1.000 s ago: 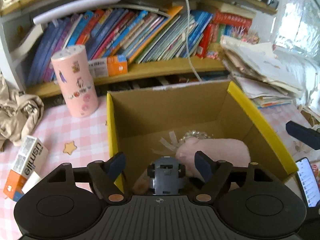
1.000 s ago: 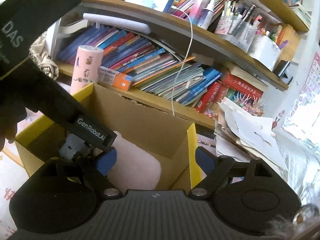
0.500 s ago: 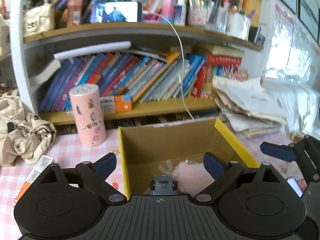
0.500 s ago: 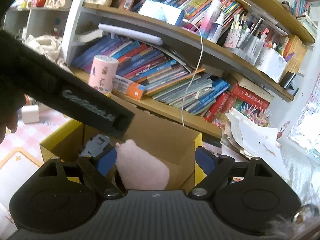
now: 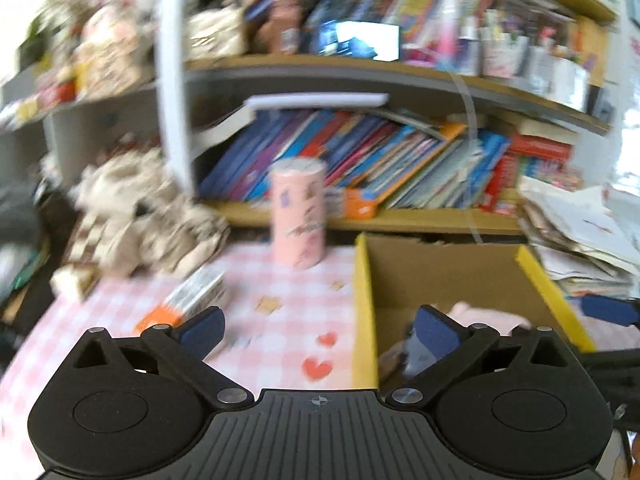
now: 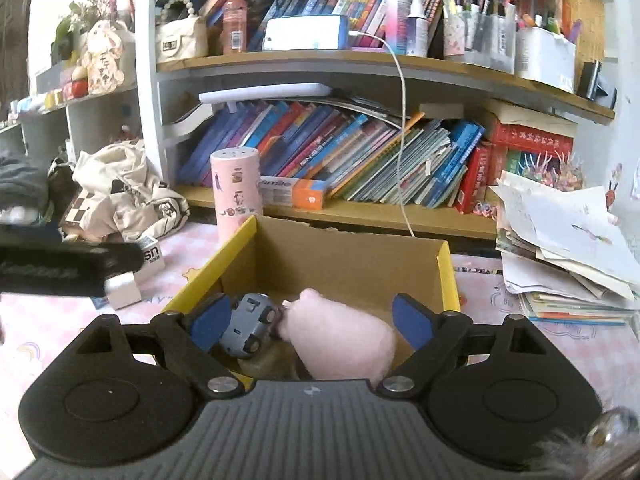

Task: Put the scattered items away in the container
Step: 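Withdraw both open tools from the box toward the toothpaste box and white block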

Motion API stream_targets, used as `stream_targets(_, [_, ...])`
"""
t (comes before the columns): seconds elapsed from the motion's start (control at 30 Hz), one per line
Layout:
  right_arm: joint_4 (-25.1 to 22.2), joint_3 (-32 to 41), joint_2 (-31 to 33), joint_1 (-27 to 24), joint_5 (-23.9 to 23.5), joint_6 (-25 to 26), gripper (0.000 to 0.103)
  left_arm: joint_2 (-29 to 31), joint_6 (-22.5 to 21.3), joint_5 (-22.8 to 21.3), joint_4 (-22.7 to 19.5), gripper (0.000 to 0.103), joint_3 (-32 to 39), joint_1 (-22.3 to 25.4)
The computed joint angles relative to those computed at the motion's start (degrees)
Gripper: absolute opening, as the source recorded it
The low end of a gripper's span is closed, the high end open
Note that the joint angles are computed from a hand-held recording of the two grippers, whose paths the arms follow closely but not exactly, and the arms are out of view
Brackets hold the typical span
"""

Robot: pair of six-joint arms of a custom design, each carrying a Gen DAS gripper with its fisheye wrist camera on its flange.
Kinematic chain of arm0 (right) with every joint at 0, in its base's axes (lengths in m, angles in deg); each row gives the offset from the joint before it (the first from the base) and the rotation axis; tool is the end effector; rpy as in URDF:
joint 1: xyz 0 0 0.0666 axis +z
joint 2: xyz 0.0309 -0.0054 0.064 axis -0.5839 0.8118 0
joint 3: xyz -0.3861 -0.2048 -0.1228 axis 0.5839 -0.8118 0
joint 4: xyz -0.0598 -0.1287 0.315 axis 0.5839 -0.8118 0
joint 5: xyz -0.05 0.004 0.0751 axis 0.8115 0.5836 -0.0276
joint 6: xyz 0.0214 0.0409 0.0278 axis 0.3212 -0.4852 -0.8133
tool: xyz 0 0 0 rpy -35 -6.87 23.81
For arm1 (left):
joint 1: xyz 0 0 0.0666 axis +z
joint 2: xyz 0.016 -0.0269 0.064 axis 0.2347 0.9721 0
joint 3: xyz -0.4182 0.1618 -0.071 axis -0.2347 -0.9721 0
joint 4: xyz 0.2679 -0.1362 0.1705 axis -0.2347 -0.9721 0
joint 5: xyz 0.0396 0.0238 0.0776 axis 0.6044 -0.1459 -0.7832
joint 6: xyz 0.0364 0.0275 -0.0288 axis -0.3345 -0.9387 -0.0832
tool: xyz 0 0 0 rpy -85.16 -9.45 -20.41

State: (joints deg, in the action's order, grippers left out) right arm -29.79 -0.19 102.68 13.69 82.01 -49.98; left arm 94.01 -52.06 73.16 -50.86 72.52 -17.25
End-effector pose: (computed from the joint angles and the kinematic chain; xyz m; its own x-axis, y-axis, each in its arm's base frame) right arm 0.2816 0.2885 0.5616 -0.4774 0.0560 -0.8769 0.1118 0.9937 0.0026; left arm 0.3523 -0.2040 0.5694 -0.5358 0.1353 -0.8334 0.3107 0.9494 -0.0456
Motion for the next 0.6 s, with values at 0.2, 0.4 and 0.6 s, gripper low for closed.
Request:
stream_targets(0.2, [1.4,-2.1,-1.0,1.8,-1.8,2.4,0.091,-2.7,3.1,-2.7,-1.9,0.103,-3.4,0.4])
stream_targets(0.4, [-1.0,-0.3,1.4,3.8,-3.8,0.7,0.091,-5.4,2.3,-1.2,-0.5,0.103,-6.5,3.0])
stream_targets(0.6, [-5.9,5.3,6.1,7.1,-0.6,-3.6,0.091,-6.6,-1.0,5.6,-0.4,0.103,-7.6,9.0])
